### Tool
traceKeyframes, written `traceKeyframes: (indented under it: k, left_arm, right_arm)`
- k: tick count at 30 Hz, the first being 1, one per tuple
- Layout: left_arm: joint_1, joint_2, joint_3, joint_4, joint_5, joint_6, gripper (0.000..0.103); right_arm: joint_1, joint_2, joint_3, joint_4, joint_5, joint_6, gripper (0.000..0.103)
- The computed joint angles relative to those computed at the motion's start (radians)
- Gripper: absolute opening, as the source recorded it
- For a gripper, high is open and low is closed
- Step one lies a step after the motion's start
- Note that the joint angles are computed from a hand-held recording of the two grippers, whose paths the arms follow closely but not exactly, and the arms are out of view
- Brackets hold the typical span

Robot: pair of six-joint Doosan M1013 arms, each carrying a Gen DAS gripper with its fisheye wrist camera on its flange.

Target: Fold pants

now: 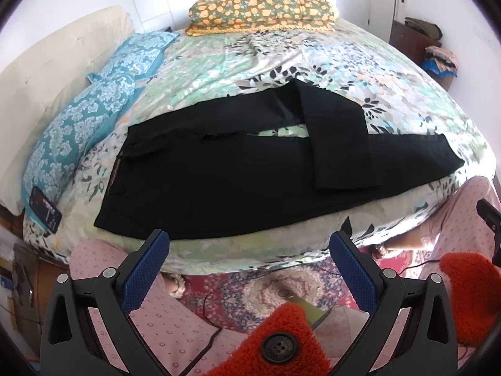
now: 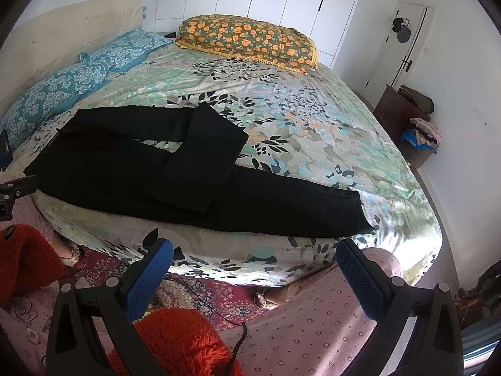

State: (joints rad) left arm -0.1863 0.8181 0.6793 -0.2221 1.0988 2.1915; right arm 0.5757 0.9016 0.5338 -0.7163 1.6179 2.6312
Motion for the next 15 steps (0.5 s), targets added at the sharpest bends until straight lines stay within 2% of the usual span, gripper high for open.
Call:
traceKeyframes:
  k: [15]
  left_arm:
    - [-0.002,0.011,-0.016,0.010,0.022,-0.007,0.102]
  right_arm:
    - [-0.008,0.005,-0.001,0.026,0.013,0.004,0.103]
